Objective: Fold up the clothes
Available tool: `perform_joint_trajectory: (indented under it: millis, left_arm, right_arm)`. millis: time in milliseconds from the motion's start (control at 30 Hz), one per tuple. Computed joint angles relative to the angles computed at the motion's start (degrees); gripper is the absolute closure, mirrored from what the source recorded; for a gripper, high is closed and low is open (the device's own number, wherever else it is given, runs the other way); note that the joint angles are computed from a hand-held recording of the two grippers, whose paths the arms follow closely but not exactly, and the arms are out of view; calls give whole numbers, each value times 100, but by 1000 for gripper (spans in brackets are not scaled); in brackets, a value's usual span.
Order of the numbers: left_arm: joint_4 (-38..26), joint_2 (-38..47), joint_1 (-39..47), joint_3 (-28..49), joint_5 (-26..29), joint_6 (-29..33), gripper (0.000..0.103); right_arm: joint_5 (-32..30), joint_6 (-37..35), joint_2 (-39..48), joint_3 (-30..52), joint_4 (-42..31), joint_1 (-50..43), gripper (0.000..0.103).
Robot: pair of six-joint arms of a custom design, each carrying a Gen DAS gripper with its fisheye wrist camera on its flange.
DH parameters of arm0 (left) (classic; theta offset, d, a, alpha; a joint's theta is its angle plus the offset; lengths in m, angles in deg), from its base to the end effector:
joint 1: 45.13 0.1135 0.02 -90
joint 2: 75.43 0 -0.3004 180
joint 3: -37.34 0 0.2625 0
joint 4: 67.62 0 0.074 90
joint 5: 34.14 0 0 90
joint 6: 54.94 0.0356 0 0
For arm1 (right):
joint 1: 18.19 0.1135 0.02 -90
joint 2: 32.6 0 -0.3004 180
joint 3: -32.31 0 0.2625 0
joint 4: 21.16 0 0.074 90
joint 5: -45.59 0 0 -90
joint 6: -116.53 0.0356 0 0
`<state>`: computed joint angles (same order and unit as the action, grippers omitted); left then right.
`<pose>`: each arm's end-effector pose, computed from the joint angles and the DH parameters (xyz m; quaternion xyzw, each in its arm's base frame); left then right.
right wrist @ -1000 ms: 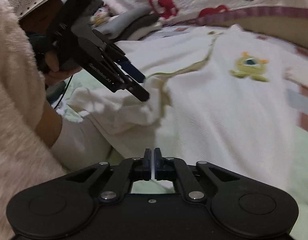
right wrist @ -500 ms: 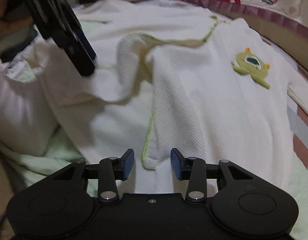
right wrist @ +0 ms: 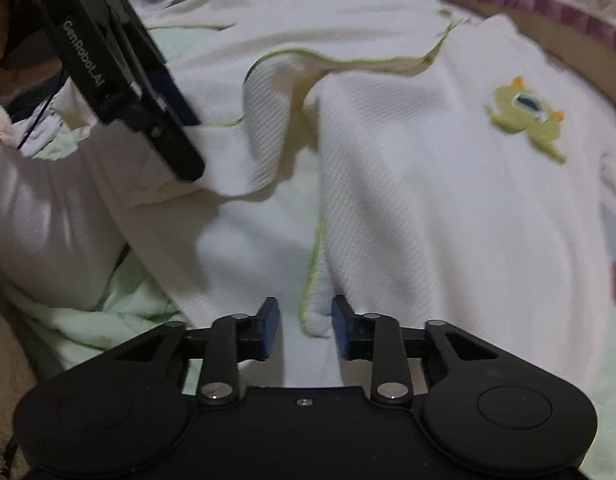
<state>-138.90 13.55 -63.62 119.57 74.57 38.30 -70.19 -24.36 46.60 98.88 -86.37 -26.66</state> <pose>0.2787 -0.1052 0.2776 0.2016 0.9605 -0.1739 0.0805 0.2418 -0.0204 0.2475 -0.3727 0.8951 0.1416 0.1995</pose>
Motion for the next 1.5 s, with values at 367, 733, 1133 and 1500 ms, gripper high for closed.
perform_joint_trajectory:
  millis: [367,733,1133,1500]
  left_arm:
    - [-316,-178,-456,565,-182,906,97]
    - [425,-165,-885,376,-1833,1323,94]
    - [108,128,-257,406,-406,566,78]
    - [202,-68,-150,307,-441,798,70]
  right_arm:
    - [-993,-611,867,1000,-1483,-773,103]
    - [-322,427,50,80,427,-65,73]
    - [33,346,-353,-545,884,63,69]
    - [-1265,-318,638,851,-1496,-845,100]
